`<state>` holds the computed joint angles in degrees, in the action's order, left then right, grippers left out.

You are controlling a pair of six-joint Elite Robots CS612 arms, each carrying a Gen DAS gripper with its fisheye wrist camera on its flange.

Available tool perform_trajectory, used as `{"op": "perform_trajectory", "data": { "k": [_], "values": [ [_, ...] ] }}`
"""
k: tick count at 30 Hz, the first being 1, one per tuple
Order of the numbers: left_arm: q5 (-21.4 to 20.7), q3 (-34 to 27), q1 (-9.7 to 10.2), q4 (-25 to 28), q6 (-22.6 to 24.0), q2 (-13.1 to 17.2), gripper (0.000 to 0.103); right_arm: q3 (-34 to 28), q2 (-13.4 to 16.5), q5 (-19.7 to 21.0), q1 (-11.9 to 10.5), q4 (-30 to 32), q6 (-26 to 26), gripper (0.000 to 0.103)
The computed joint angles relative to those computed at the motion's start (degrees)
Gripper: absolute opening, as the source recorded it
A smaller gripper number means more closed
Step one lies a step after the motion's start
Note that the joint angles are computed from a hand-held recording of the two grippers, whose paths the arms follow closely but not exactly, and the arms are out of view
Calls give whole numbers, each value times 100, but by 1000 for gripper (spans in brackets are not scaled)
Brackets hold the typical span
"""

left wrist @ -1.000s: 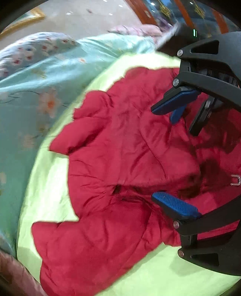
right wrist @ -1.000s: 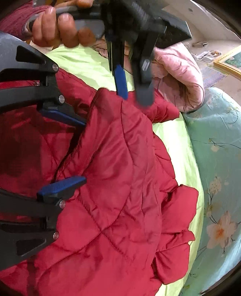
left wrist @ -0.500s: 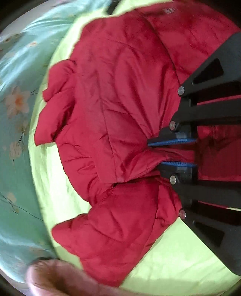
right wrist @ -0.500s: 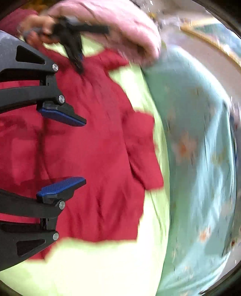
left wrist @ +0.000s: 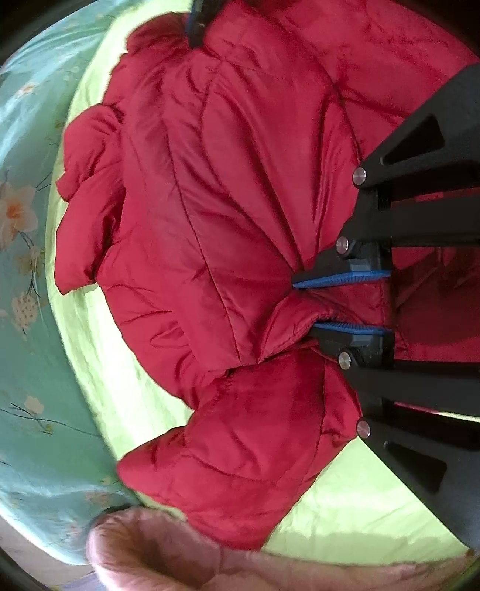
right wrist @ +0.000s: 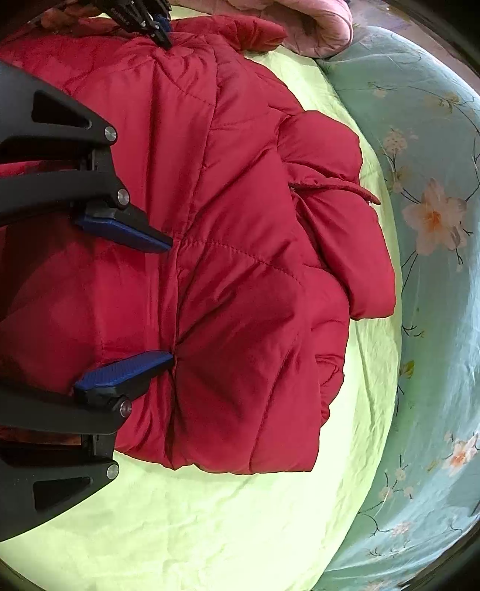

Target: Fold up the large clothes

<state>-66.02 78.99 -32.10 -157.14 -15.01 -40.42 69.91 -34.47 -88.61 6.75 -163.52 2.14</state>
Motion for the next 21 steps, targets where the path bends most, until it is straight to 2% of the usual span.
{"op": "perform_trajectory", "data": {
  "k": [2, 4, 6, 8, 13, 18, 21],
  "values": [
    [194, 19, -45, -9, 72, -4, 18, 6, -3, 9, -7, 22, -19, 58],
    [54, 148, -22, -205, 63, -91, 19, 104, -61, -3, -12, -23, 15, 58],
    [-247, 326, 50, -430, -73, -220, 29, 234, -147, 23, -20, -166, 99, 58],
    [-518, 576, 149, -711, -336, -390, 49, 439, -271, 229, -57, -425, 275, 58],
    [-780, 970, 312, -1177, -887, -630, 49, 956, -551, 731, -80, -1212, 455, 58],
    [-1047, 1065, 538, -1339, -1473, -641, 49, 1246, -710, 1198, -44, -1431, 395, 58],
    [-1344, 1065, 719, -1472, -1845, -597, 49, 1465, -829, 1456, -21, -1565, 355, 58]
  ]
}}
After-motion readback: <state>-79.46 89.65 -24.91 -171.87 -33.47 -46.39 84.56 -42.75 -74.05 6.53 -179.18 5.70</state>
